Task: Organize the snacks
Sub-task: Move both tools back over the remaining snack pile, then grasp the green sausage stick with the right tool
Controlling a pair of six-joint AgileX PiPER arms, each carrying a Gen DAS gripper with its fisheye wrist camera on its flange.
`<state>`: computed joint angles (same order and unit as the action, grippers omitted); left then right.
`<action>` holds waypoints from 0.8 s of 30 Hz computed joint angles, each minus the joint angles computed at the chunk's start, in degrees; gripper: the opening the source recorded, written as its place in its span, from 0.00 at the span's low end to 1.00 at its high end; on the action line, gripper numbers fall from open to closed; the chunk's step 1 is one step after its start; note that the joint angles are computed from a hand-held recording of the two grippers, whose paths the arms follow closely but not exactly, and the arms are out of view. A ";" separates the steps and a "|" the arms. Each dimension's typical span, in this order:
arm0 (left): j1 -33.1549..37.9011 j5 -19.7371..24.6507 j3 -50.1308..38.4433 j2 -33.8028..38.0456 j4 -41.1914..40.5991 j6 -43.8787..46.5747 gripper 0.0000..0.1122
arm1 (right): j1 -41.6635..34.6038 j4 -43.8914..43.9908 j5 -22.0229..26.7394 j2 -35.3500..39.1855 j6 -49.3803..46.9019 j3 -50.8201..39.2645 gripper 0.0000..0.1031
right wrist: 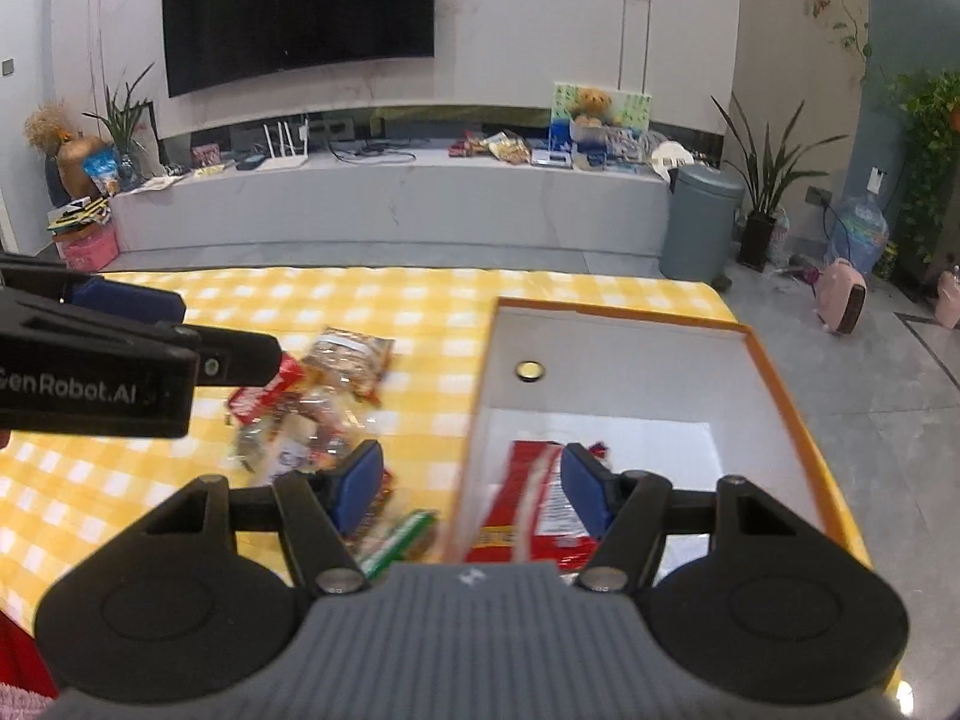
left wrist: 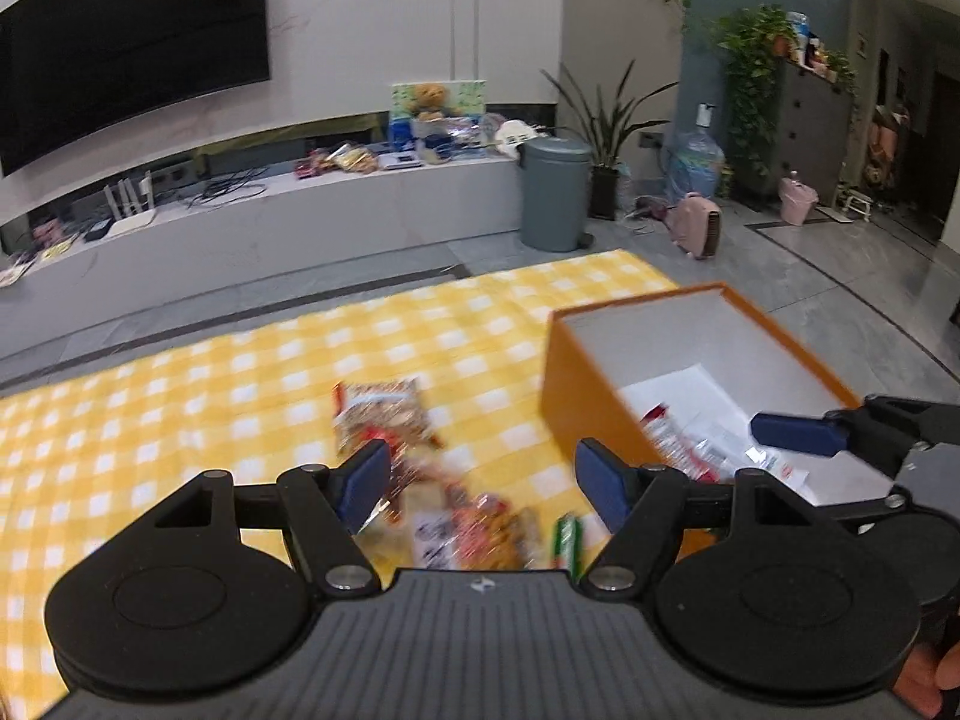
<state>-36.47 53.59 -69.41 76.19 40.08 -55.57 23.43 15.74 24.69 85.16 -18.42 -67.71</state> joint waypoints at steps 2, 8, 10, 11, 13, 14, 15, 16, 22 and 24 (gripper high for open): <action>-0.02 -0.06 3.72 -2.77 0.72 -1.25 0.74 | 2.57 -4.81 -2.79 -1.71 5.09 2.88 0.63; 1.01 -1.02 13.05 -10.63 -0.30 -2.57 0.74 | 9.84 -21.87 -6.37 -3.22 23.36 7.53 0.63; 2.50 -2.62 15.52 -12.24 -2.19 -1.57 0.72 | 11.65 -26.94 -6.94 -3.28 29.27 8.73 0.63; 3.43 -3.40 16.60 -12.85 -3.50 -0.74 0.72 | 12.75 -31.03 -7.34 -3.27 33.98 9.48 0.63; 4.44 -4.34 18.72 -13.80 -5.01 -0.46 0.71 | 14.47 -38.50 -7.98 -2.76 42.46 10.45 0.62; 4.77 -4.63 19.55 -14.10 -5.50 -0.27 0.71 | 15.43 -42.12 -8.37 -2.89 46.58 11.43 0.62; 5.12 -4.84 20.41 -14.33 -5.96 0.09 0.71 | 16.00 -44.87 -8.89 -3.06 49.67 12.53 0.62; 5.32 -4.95 21.47 -14.80 -6.01 0.11 0.71 | 16.77 -48.11 -9.34 -2.86 53.18 13.22 0.62; 8.08 -6.20 24.90 -15.60 -8.22 2.53 0.70 | 20.58 -66.45 -10.18 0.21 70.42 14.76 0.62; 9.63 -7.32 25.35 -15.61 -9.23 3.78 0.70 | 21.10 -70.09 -10.13 1.72 73.47 14.48 0.62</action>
